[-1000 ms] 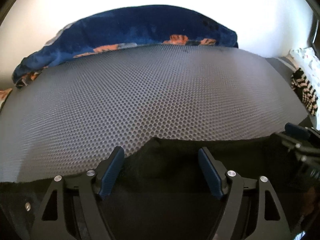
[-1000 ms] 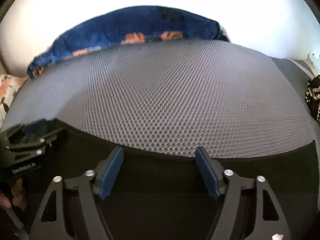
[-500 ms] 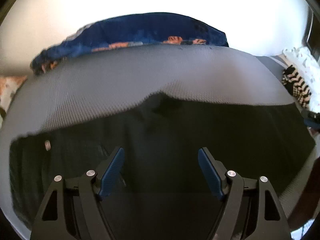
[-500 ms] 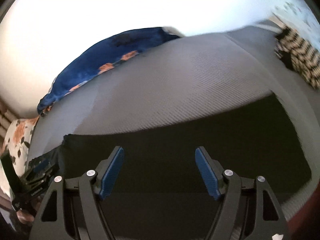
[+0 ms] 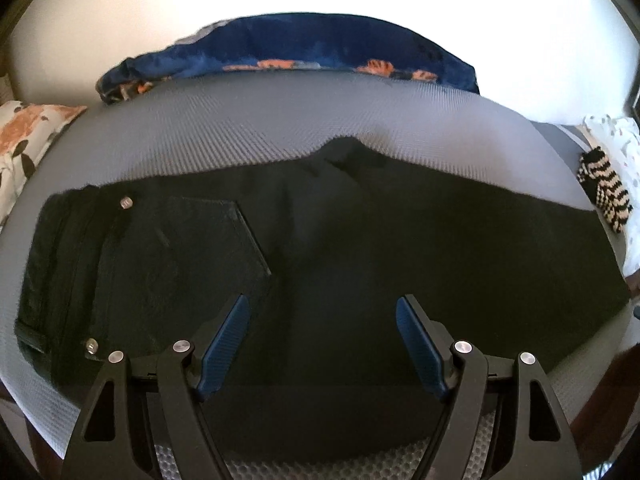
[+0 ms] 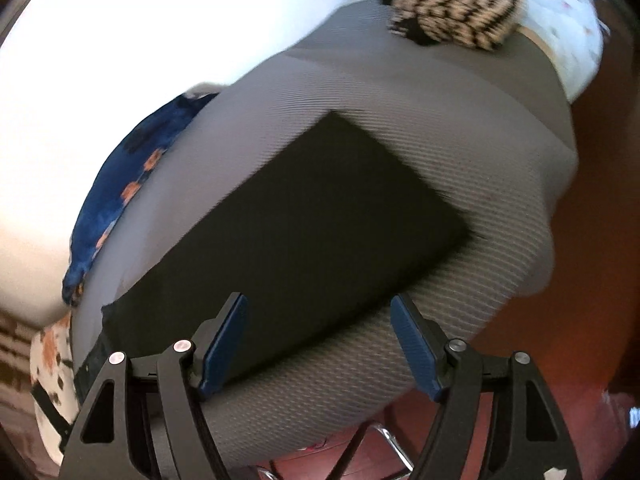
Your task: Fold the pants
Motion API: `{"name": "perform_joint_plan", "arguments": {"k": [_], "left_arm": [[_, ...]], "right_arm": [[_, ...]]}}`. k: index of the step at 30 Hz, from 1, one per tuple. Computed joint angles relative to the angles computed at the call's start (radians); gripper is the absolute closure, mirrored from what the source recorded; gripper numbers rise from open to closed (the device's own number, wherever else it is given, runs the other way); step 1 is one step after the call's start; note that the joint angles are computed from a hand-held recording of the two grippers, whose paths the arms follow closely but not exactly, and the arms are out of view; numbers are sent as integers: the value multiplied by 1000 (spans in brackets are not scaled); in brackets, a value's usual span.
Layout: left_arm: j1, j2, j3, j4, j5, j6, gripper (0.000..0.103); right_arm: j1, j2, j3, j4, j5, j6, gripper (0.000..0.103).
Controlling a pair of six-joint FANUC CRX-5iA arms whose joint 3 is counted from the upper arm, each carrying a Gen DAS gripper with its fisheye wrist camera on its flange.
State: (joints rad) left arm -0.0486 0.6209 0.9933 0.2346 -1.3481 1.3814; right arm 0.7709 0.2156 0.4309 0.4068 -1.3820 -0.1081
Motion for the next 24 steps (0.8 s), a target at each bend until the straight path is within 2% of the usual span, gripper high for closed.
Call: {"name": "perform_joint_plan", "arguments": {"k": [3,8,14,17,24], "left_arm": [[-5,5,3,-6,-19,1,26],[-10,24,31,-16,-48,16,27],[-17,48,80,-42,-80,33,26],[-23,55,95,-66,-94,33,26],[-34,45,78,-98,-85,24,26]], "right_arm": [[-8,-72,-116,4,79,-111,46],[-25,-118,-208,14,148,-188,51],[-48,-168,-340,73,291,-329,67],[-62,-170,-359,101,318,-343,71],[-85,-160,-362,101,355,-329,90]]}}
